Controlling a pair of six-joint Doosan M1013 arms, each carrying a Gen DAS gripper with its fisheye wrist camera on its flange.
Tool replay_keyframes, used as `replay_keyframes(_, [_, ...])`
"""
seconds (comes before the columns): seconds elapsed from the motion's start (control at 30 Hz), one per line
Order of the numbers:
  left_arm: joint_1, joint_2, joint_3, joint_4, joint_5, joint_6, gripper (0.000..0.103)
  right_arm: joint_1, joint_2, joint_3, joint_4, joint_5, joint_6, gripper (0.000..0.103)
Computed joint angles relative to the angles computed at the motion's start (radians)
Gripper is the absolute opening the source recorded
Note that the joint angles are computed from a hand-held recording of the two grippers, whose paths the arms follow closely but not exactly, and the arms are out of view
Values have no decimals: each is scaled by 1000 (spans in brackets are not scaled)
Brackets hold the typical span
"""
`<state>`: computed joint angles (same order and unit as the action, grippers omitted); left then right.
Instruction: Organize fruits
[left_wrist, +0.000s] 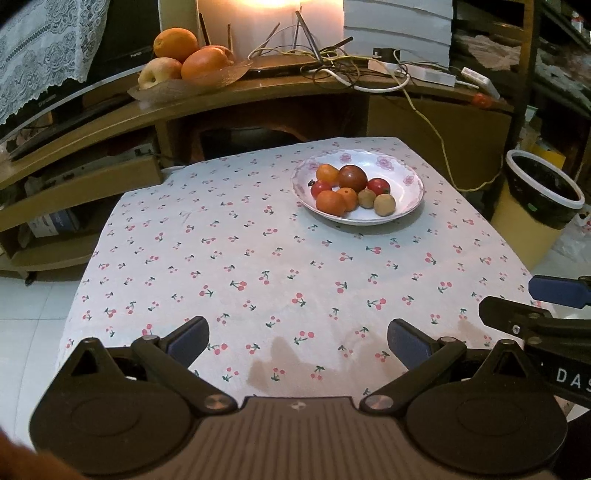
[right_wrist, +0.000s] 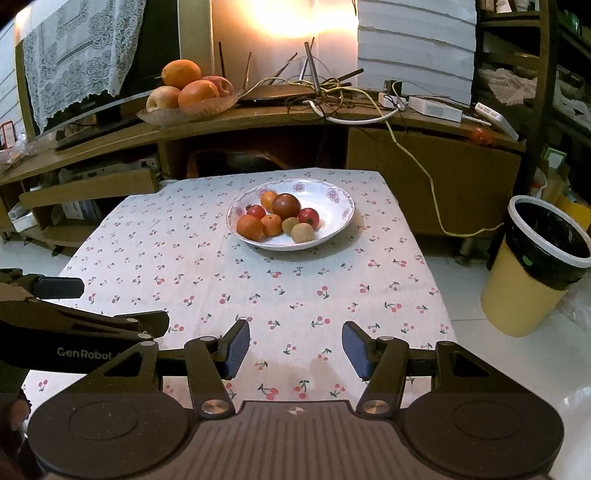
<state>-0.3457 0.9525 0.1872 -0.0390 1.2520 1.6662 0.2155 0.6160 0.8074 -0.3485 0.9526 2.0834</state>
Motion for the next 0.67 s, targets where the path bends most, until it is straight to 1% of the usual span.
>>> replay_keyframes(0.23, [-3,-41,81,3,-42,10,103,1,-2,5,0,11,-1,57])
replay_keyframes(0.5, [-5,-62,123,9,-67,12,103,2,-8,15,-1,8,3,57])
replay_keyframes(0.67, [-7,-65,130,20,-72,14,103,1,-11,22,1,5,5,58])
